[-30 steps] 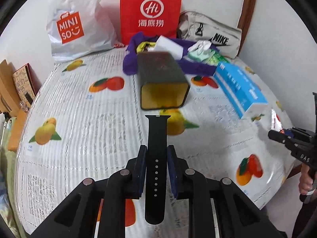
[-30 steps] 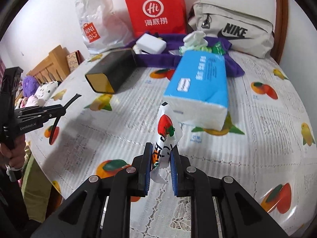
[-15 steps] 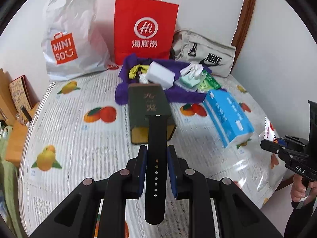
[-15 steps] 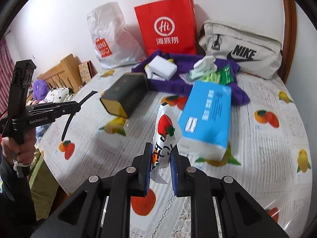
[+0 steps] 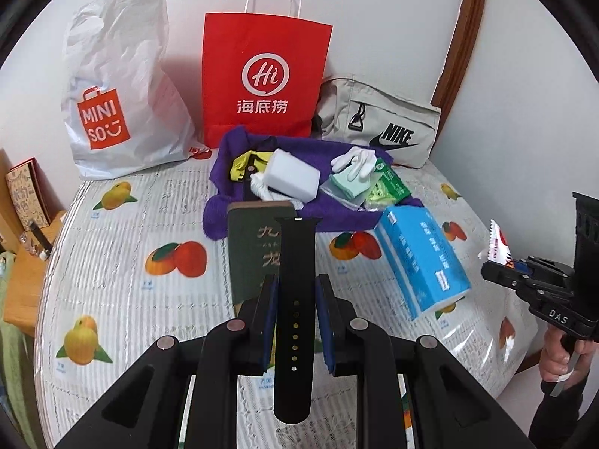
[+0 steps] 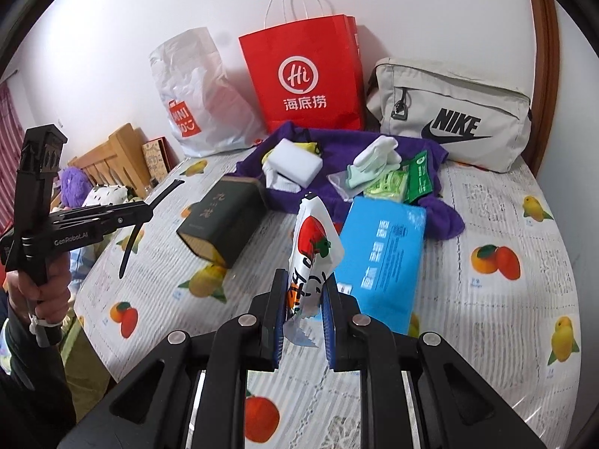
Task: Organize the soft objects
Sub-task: 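Carry the watch strap and snack packet toward the towel with both grippers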
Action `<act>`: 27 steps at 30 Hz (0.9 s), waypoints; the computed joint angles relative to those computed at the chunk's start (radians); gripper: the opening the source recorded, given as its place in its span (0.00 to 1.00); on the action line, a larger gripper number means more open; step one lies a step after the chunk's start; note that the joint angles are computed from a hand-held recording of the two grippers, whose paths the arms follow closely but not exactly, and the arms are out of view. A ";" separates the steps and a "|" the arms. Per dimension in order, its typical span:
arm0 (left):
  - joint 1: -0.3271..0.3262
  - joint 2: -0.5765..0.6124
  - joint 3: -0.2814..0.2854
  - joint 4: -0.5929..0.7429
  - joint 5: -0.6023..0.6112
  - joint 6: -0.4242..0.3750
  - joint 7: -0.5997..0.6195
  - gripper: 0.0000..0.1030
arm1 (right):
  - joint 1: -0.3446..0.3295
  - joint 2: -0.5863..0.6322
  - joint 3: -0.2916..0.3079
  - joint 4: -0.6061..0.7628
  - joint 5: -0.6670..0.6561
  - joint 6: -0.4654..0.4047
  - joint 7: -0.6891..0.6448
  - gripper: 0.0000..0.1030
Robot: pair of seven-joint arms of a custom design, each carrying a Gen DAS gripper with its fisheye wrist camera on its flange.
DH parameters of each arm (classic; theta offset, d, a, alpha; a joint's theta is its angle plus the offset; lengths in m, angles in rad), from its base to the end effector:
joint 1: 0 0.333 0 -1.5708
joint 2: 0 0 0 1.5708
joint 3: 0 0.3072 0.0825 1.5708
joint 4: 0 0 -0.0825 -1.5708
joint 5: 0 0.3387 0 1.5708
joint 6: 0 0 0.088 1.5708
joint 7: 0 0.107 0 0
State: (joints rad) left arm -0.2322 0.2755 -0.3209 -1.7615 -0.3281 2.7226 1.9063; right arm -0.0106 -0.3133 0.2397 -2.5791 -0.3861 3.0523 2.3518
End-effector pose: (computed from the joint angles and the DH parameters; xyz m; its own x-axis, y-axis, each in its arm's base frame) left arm 0.5581 -0.3046 0.5056 -0.6015 -0.7825 0.1609 -0.6538 0.3664 -0.6621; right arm 0.4134 0.1323 0.4733 -0.0854 -0.9795 -0.1827 -0.7011 0.1893 -0.6874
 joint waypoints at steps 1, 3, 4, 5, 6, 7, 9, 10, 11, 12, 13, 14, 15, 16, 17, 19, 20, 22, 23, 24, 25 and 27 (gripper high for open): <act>-0.004 0.009 0.004 0.014 0.008 -0.005 -0.009 0.19 | 0.000 0.008 -0.004 0.009 -0.001 -0.002 -0.005 0.17; -0.009 0.028 0.006 0.044 0.021 -0.014 -0.018 0.19 | 0.003 0.026 -0.017 0.028 0.000 -0.005 -0.017 0.17; -0.014 0.042 0.009 0.064 0.031 -0.020 -0.026 0.19 | 0.006 0.033 -0.022 0.036 0.000 -0.006 -0.023 0.17; -0.016 0.050 0.010 0.077 0.039 -0.025 -0.034 0.19 | 0.005 0.042 -0.026 0.046 -0.003 -0.007 -0.026 0.17; -0.019 0.060 0.012 0.091 0.048 -0.031 -0.043 0.19 | 0.003 0.053 -0.030 0.059 -0.008 -0.010 -0.030 0.17; -0.022 0.075 0.013 0.113 0.056 -0.037 -0.050 0.19 | 0.005 0.063 -0.037 0.070 -0.010 -0.012 -0.034 0.17; -0.023 0.098 0.012 0.148 0.067 -0.052 -0.057 0.19 | 0.006 0.084 -0.050 0.094 -0.019 -0.017 -0.042 0.17; -0.027 0.113 0.015 0.171 0.078 -0.061 -0.067 0.19 | 0.006 0.093 -0.056 0.105 -0.025 -0.018 -0.043 0.17; -0.034 0.131 0.021 0.200 0.094 -0.072 -0.081 0.19 | 0.008 0.103 -0.064 0.117 -0.029 -0.020 -0.048 0.17; -0.040 0.145 0.025 0.222 0.108 -0.080 -0.094 0.19 | 0.011 0.117 -0.074 0.134 -0.031 -0.028 -0.053 0.17; -0.045 0.161 0.029 0.247 0.122 -0.089 -0.105 0.19 | 0.010 0.132 -0.081 0.152 -0.036 -0.037 -0.050 0.17; -0.051 0.181 0.033 0.277 0.135 -0.100 -0.118 0.19 | 0.017 0.143 -0.094 0.164 -0.034 -0.043 -0.054 0.17; -0.054 0.197 0.035 0.303 0.145 -0.109 -0.126 0.19 | 0.030 0.156 -0.113 0.178 -0.021 -0.048 -0.069 0.17; -0.057 0.213 0.036 0.327 0.155 -0.117 -0.134 0.19 | 0.040 0.172 -0.128 0.194 -0.011 -0.054 -0.081 0.17; -0.063 0.236 0.041 0.364 0.168 -0.133 -0.145 0.19 | 0.046 0.185 -0.140 0.208 -0.005 -0.059 -0.090 0.17; -0.072 0.271 0.049 0.422 0.189 -0.160 -0.167 0.19 | 0.062 0.212 -0.164 0.237 0.009 -0.063 -0.114 0.17; -0.075 0.290 0.051 0.453 0.197 -0.174 -0.176 0.19 | 0.069 0.225 -0.174 0.251 0.018 -0.064 -0.128 0.17; -0.082 0.327 0.056 0.515 0.213 -0.202 -0.192 0.19 | 0.086 0.258 -0.196 0.288 0.049 -0.069 -0.171 0.17; -0.084 0.344 0.057 0.543 0.219 -0.213 -0.198 0.19 | 0.092 0.274 -0.204 0.305 0.058 -0.071 -0.185 0.18; -0.087 0.363 0.059 0.575 0.225 -0.226 -0.203 0.19 | 0.102 0.297 -0.214 0.329 0.099 -0.072 -0.229 0.18; -0.093 0.391 0.063 0.623 0.233 -0.248 -0.210 0.19 | 0.110 0.316 -0.220 0.350 0.138 -0.074 -0.270 0.18; -0.104 0.435 0.071 0.701 0.248 -0.281 -0.223 0.19 | 0.121 0.358 -0.230 0.401 0.183 -0.088 -0.323 0.18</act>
